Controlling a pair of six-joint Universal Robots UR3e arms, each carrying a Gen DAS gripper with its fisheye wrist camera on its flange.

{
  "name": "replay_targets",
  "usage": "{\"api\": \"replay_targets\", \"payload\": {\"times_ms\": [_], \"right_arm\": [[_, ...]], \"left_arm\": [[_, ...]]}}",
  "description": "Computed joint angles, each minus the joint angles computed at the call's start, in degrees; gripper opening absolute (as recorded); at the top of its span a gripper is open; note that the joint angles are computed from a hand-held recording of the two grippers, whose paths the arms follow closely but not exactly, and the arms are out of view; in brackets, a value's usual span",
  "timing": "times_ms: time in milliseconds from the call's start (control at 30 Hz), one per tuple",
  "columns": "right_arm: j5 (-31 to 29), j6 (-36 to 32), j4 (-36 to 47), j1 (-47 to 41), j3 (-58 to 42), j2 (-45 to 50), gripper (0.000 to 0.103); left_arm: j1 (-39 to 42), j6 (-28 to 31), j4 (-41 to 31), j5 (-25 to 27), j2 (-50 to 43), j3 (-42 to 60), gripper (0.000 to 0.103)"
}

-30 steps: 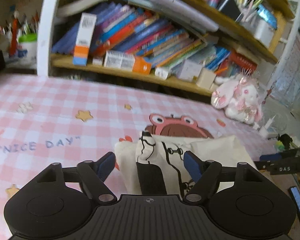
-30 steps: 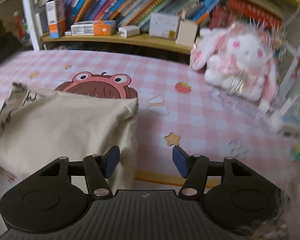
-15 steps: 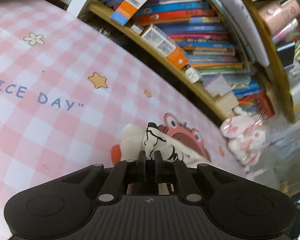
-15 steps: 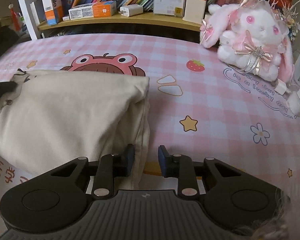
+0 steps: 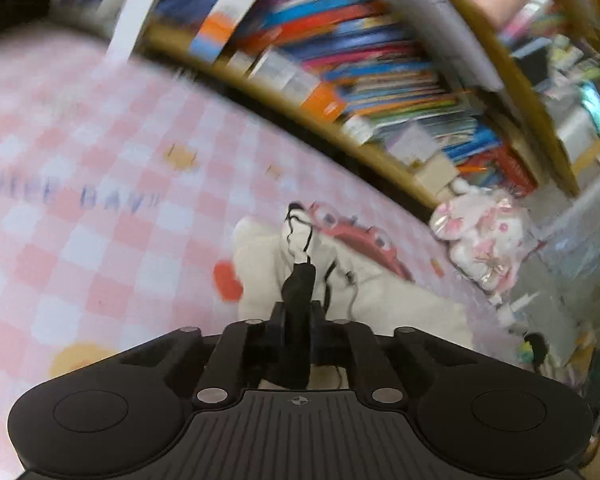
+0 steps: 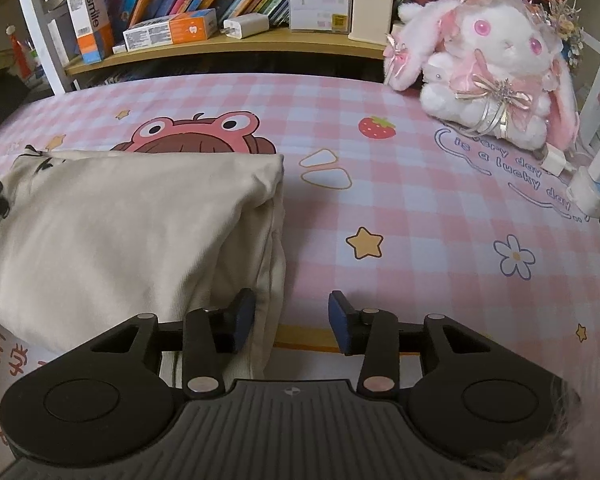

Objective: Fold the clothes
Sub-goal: 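Grasp the printed shirt edge with the left tool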

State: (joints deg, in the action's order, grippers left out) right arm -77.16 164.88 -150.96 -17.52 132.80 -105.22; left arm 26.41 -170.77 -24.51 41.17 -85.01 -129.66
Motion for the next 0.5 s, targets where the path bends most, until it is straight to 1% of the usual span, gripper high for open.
{"api": "replay_targets", "payload": {"times_ms": [33, 67, 133, 167, 200, 233, 300, 367, 467, 500], "right_arm": [[-0.02, 0.03, 0.06, 0.02, -0.04, -0.02, 0.038], [-0.03, 0.06, 0.15, 0.03, -0.08, -0.05, 0.038], [0.21, 0.33, 0.49, -0.27, -0.02, -0.3, 0.042], [0.39, 0.51, 0.65, -0.48, 0.08, -0.49, 0.043], [0.56, 0.7, 0.76, -0.66, 0.16, -0.62, 0.043], [0.79, 0.68, 0.91, -0.87, 0.29, -0.85, 0.043], [0.84, 0.44, 1.03, -0.93, 0.32, -1.05, 0.044], [0.77, 0.19, 1.08, -0.94, 0.27, -1.12, 0.045], [0.49, -0.51, 1.82, -0.83, 0.37, -2.77, 0.047], [0.7, -0.87, 2.49, -1.1, 0.51, -3.98, 0.048]], "left_arm": [[0.77, -0.62, 1.57, -1.46, 1.27, -1.14, 0.006], [0.99, -2.11, 2.65, -1.32, 1.7, -1.63, 0.006], [-0.73, -3.31, 2.26, 2.16, 0.12, -0.19, 0.007], [-2.01, -3.62, 1.69, 4.41, -1.23, 0.99, 0.007], [-2.63, -4.68, 2.55, 5.37, -2.02, 1.26, 0.008], [-3.25, -5.71, 3.34, 6.34, -2.81, 1.55, 0.013], [-3.87, -7.81, 4.96, 7.59, -3.22, 1.42, 0.016], [-4.29, -8.61, 5.21, 9.35, -1.08, 0.71, 0.022], [-3.53, -7.96, 5.89, 9.85, 4.66, -2.19, 0.042], [-3.08, -7.82, 6.14, 9.48, 6.9, -3.32, 0.046]]}}
